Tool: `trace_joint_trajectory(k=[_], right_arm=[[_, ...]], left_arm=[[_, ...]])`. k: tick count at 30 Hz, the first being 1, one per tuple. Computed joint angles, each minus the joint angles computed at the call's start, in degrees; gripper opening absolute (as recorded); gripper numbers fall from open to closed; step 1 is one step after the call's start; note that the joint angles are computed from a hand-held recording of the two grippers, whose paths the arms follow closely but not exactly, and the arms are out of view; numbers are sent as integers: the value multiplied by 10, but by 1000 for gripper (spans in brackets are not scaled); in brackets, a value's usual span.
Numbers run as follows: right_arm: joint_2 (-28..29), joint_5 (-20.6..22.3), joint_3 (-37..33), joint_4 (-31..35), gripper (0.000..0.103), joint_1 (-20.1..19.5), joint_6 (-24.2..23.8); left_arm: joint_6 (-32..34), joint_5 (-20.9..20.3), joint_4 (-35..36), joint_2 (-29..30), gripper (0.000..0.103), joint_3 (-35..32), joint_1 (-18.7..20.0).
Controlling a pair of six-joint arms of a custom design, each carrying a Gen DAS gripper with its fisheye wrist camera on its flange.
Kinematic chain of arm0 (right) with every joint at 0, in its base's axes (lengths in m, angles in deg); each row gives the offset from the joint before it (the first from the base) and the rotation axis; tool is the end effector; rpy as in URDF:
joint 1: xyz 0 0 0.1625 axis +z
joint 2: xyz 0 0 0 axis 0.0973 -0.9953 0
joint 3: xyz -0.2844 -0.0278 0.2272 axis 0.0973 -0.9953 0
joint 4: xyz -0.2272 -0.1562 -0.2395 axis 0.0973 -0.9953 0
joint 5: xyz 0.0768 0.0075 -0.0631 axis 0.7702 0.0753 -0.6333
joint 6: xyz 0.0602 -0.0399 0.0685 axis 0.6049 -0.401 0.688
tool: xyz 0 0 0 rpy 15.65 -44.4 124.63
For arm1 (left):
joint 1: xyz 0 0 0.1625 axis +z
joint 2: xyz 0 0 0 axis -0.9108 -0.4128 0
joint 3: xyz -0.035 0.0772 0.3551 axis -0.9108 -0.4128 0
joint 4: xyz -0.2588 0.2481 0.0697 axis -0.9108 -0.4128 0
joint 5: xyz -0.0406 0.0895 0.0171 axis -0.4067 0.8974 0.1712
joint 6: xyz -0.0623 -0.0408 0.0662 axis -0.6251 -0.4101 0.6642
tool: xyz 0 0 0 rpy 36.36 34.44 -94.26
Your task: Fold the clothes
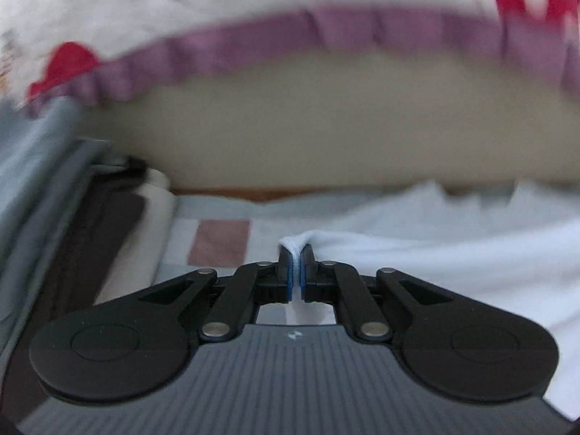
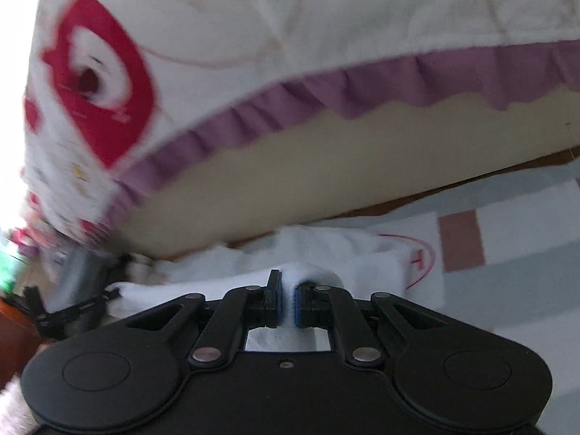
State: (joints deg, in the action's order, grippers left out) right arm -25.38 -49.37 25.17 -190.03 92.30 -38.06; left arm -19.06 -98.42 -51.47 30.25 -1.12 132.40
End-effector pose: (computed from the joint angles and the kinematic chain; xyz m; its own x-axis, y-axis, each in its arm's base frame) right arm 0.1687 -0.5196 0.2676 -0.9605 0.2371 0.1456 0.0334 0.6178 -0.7856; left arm -0.1043 -0.7226 0.3087 -0.5287 0.4902 -0.6929 0.7780 0.6062 -0.1648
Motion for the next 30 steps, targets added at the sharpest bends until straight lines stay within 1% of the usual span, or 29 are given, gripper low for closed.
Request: trace_joint_trajectory(k=[2, 4, 5, 6, 7, 8, 9, 10, 11, 12, 13, 15, 16, 17, 18, 20, 21, 22, 23, 24, 25, 27, 28, 30], right_arm=[[22, -19, -29, 26, 9, -7, -7], [39, -30, -48, 40, 9, -14, -10], [46, -36, -57, 43, 9, -18, -8], [51, -41, -63, 47, 9, -22, 0], [53, -42, -67, 54, 12, -27, 17], [50, -34, -68, 66, 21, -34, 43], [48, -24, -65, 75, 28, -42, 70], [48, -27, -57, 60, 41, -42, 77], [51, -37, -45, 26, 52, -39, 75], [55, -46, -34, -8, 55, -35, 71], [54, -48, -17, -47, 56, -34, 66], [49, -46, 21, -128, 56, -31, 54], [46, -45, 40, -165, 56, -30, 50], [44, -53, 58, -203, 56, -27, 38], [46, -66, 73, -241, 56, -21, 15], [62, -98, 97, -324, 56, -3, -73], [71, -118, 103, -349, 56, 7, -122], [78, -136, 107, -357, 56, 17, -170], [79, -143, 113, -342, 56, 24, -200], [77, -148, 118, -319, 56, 31, -223], [79, -155, 118, -295, 56, 37, -240], [85, -172, 112, -242, 56, 49, -267], [95, -180, 106, -236, 57, 53, -289], [120, -194, 88, -243, 58, 56, -337]], left_arm=[[9, 5, -8, 28, 4, -25, 7], [-1, 17, -6, 61, 13, -68, 13], [-6, 22, -4, 78, 14, -91, 17], [-4, 31, -16, 91, 18, -107, 18], [7, 44, -44, 101, 29, -115, 18], [19, 56, -72, 111, 38, -125, 18], [35, 65, -109, 117, 59, -125, 18], [55, 65, -156, 113, 78, -111, 18], [70, 52, -189, 103, 85, -94, 21], [77, 28, -201, 87, 91, -74, 25], [75, -1, -189, 67, 91, -57, 30], [62, -62, -118, 31, 91, -37, 42], [64, -93, -89, 15, 91, -27, 49], [73, -121, -70, -1, 90, -13, 55], [84, -149, -49, -16, 88, -1, 61], [102, -199, -4, -40, 82, 14, 74], [103, -219, 22, -47, 67, 15, 80], [97, -239, 55, -52, 50, 10, 87], [81, -258, 96, -51, 47, -2, 93], [66, -270, 131, -47, 45, -14, 97], [70, -266, 144, -45, 43, -14, 96], [108, -239, 132, -45, 42, 8, 88], [121, -226, 130, -41, 42, 12, 84], [134, -202, 139, -24, 42, 4, 76]])
